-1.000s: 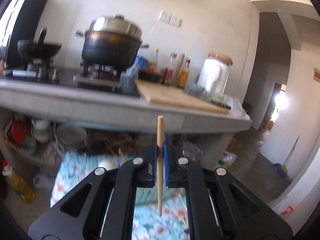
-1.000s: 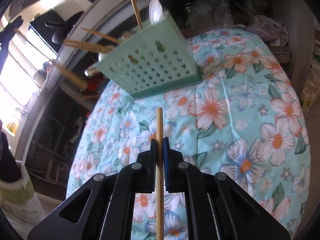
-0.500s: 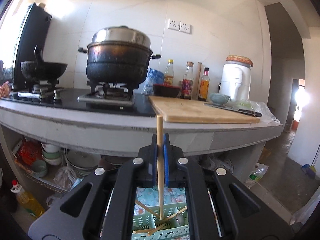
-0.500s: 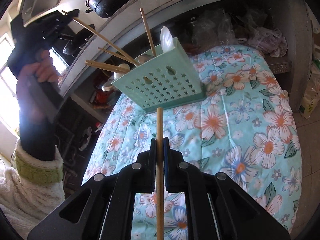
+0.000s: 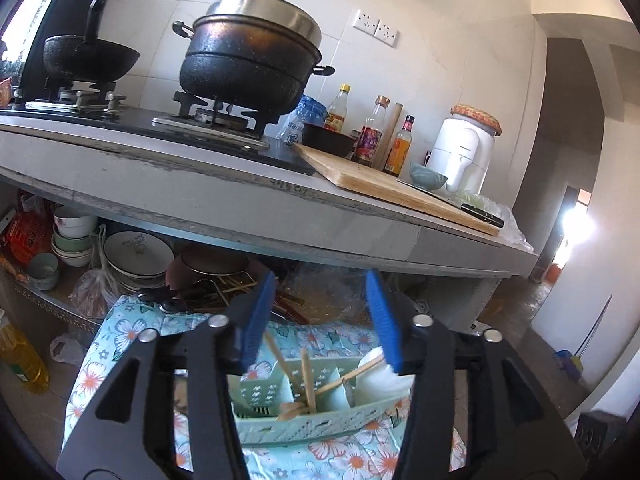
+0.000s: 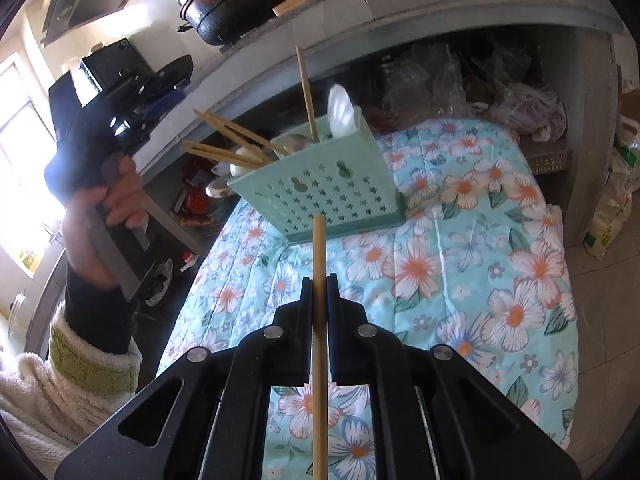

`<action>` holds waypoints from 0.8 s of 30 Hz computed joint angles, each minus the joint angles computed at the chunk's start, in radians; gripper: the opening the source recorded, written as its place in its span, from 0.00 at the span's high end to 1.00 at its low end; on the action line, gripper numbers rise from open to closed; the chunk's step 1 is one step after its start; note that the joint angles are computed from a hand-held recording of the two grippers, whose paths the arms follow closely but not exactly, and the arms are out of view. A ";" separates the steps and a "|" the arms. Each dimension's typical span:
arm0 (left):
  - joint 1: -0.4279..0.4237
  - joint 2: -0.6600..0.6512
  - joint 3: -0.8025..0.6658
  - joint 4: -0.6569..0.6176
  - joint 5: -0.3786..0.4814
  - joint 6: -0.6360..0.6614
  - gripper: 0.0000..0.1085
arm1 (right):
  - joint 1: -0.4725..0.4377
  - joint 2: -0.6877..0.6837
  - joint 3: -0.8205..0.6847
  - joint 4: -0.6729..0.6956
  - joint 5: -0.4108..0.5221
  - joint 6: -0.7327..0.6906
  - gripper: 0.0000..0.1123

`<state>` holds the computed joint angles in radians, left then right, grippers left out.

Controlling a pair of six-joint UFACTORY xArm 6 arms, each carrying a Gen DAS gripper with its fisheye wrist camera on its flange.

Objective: Organize utensils
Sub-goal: 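Lower the chopstick into the green holder and open the right tool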

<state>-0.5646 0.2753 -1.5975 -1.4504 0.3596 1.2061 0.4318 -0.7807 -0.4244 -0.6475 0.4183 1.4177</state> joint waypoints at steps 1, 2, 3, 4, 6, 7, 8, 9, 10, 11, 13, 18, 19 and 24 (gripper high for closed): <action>0.008 -0.025 0.031 -0.026 0.006 0.027 0.48 | 0.003 0.001 -0.013 -0.013 0.013 0.000 0.94; 0.015 -0.048 0.060 -0.044 0.012 0.047 0.45 | 0.007 0.004 -0.033 -0.031 0.030 0.000 0.94; 0.025 -0.080 0.101 -0.069 0.020 0.075 0.42 | 0.007 0.009 -0.047 -0.040 0.036 -0.006 0.94; 0.034 -0.107 0.135 -0.084 0.030 0.094 0.39 | 0.007 0.017 -0.067 -0.054 0.045 -0.012 0.94; 0.056 -0.167 0.219 -0.114 0.051 0.142 0.35 | 0.004 0.039 -0.115 -0.088 0.060 -0.023 0.94; 0.065 -0.190 0.251 -0.128 0.057 0.162 0.33 | -0.001 0.050 -0.136 -0.102 0.058 -0.028 0.94; 0.075 -0.221 0.299 -0.150 0.061 0.191 0.31 | -0.014 0.067 -0.166 -0.119 0.044 -0.039 0.94; 0.086 -0.245 0.339 -0.158 0.071 0.205 0.29 | -0.024 0.080 -0.187 -0.136 0.032 -0.041 0.94; 0.097 -0.264 0.373 -0.155 0.086 0.211 0.29 | -0.037 0.098 -0.215 -0.162 0.018 -0.040 0.94; 0.108 -0.285 0.416 -0.138 0.099 0.213 0.28 | -0.053 0.126 -0.256 -0.196 0.002 -0.038 0.94; 0.113 -0.313 0.479 -0.110 0.090 0.217 0.28 | -0.080 0.179 -0.331 -0.276 -0.029 -0.007 0.94; 0.119 -0.353 0.607 -0.015 0.057 0.196 0.28 | -0.143 0.363 -0.526 -0.370 -0.099 -0.029 0.94; 0.126 -0.353 0.618 0.000 0.064 0.179 0.28 | -0.134 0.409 -0.572 -0.320 -0.056 -0.094 0.94; 0.169 -0.344 0.643 0.003 0.087 0.135 0.28 | -0.124 0.544 -0.661 -0.160 0.014 -0.282 0.94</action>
